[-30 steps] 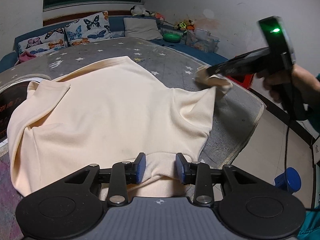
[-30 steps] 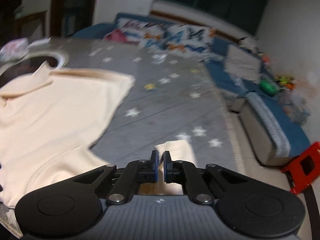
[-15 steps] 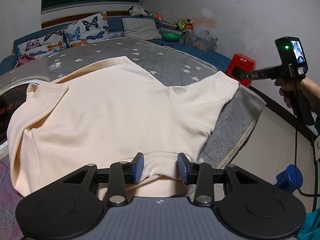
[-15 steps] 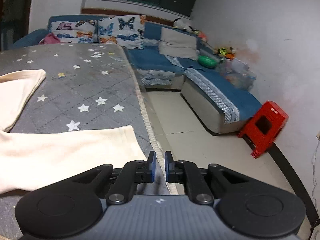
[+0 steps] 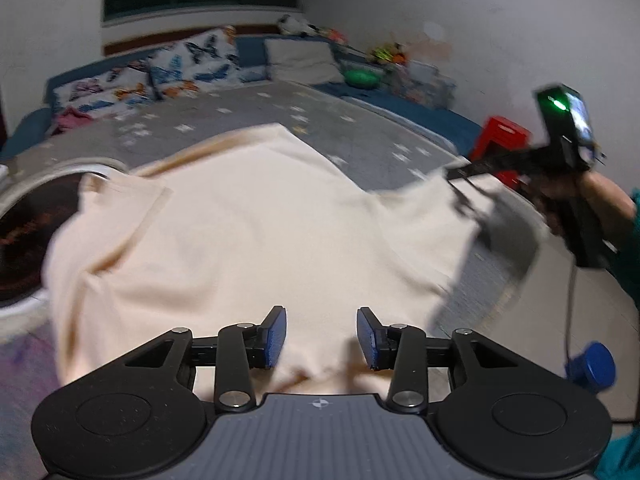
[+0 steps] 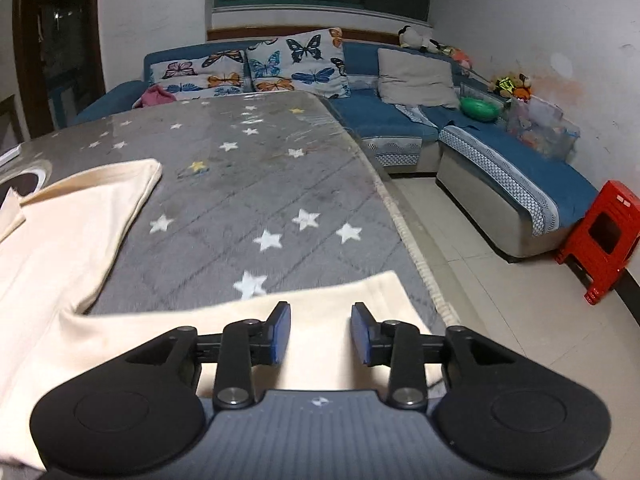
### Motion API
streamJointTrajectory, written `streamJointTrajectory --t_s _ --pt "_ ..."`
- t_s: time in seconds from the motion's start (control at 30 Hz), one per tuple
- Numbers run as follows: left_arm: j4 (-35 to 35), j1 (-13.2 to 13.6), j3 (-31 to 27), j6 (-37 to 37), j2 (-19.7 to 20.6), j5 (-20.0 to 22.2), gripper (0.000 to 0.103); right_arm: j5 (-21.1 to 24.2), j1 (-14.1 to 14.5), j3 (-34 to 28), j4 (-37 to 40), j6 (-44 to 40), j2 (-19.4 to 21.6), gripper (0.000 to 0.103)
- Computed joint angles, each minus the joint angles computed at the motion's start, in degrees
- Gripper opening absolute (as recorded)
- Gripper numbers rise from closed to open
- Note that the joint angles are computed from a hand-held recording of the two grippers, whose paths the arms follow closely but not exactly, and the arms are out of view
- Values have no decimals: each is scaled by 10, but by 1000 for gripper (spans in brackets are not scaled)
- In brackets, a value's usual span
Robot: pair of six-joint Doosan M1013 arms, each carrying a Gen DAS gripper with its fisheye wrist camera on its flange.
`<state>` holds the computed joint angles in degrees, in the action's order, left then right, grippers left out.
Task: Fold clothes
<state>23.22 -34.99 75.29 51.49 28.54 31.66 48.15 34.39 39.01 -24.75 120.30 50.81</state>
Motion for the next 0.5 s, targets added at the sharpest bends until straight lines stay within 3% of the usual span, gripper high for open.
streamJointTrajectory --t_s 0.13,0.23,0.5 --pt "86 9 -34 -99 14 51 42 -30 5 4 21 -34 -7 35" --pt "131 18 -75 -150 38 101 42 -56 9 5 93 -113 -12 38" --pt "163 35 -163 -138 101 182 42 -62 28 -29 268 -342 6 47"
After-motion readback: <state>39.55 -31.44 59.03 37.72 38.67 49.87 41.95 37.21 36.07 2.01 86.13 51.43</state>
